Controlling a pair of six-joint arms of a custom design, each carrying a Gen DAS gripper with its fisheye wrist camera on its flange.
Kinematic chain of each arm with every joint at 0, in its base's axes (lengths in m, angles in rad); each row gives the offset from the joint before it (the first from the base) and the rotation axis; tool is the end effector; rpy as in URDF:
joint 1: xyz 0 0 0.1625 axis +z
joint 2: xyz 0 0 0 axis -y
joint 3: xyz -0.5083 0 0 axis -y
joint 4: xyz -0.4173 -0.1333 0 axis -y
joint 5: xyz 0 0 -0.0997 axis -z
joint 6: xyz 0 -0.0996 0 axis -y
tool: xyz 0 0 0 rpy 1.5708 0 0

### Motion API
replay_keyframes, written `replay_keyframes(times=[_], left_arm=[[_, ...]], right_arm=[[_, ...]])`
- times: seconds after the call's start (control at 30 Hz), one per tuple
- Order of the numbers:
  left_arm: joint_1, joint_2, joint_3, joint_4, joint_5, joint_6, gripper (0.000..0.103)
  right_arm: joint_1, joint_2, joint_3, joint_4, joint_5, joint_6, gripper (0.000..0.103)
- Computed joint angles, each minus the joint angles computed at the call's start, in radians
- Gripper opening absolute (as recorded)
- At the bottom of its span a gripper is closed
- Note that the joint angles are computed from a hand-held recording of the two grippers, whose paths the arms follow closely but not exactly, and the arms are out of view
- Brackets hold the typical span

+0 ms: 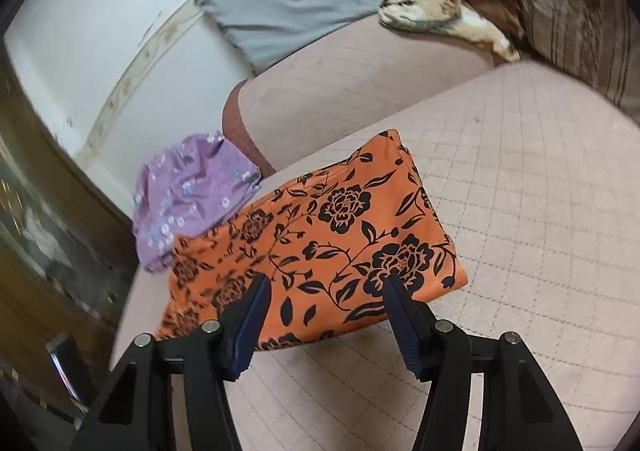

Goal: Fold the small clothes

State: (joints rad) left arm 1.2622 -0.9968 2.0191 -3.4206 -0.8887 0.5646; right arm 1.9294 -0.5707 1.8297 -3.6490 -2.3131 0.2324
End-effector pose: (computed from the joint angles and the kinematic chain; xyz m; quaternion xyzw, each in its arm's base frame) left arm -0.0009 -0.6483 0.2543 0.2430 0.8388 -0.3367 0.3521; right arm 0.2995 -0.6112 0.0626 -0.0902 -0.8622 0.4519 0.2102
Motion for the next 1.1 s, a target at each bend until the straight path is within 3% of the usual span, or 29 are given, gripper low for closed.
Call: replay_keyframes(times=[0.17,0.27,0.37,0.53,0.9,1.1], left_arm=[[0.014,0.059,-0.063,-0.097,0.056,0.088,0.08],[0.024,0.067,-0.092,-0.074,0.074,0.081,0.08],[0.031,0.054,-0.101,-0.048,0.064,0.058,0.08],[0.033,0.054,-0.107,-0.082,0.068,0.1,0.08],[0.048,0.067,-0.109,-0.152,0.079,0.206,0.08],[0.058,0.051,-0.129,-0.067,0.064,0.149,0.081]], right_arm=[[0.021,0.028,-0.031,0.093,-0.087,-0.025,0.062],[0.013,0.046,-0.066,0.161,-0.119,-0.039,0.062],[-0.001,0.049,-0.073,0.189,-0.09,-0.012,0.062],[0.002,0.071,-0.103,0.209,-0.117,-0.055,0.062],[-0.022,0.039,-0.07,0.179,-0.075,0.003,0.062],[-0.029,0.04,-0.08,0.216,-0.048,0.014,0.062]])
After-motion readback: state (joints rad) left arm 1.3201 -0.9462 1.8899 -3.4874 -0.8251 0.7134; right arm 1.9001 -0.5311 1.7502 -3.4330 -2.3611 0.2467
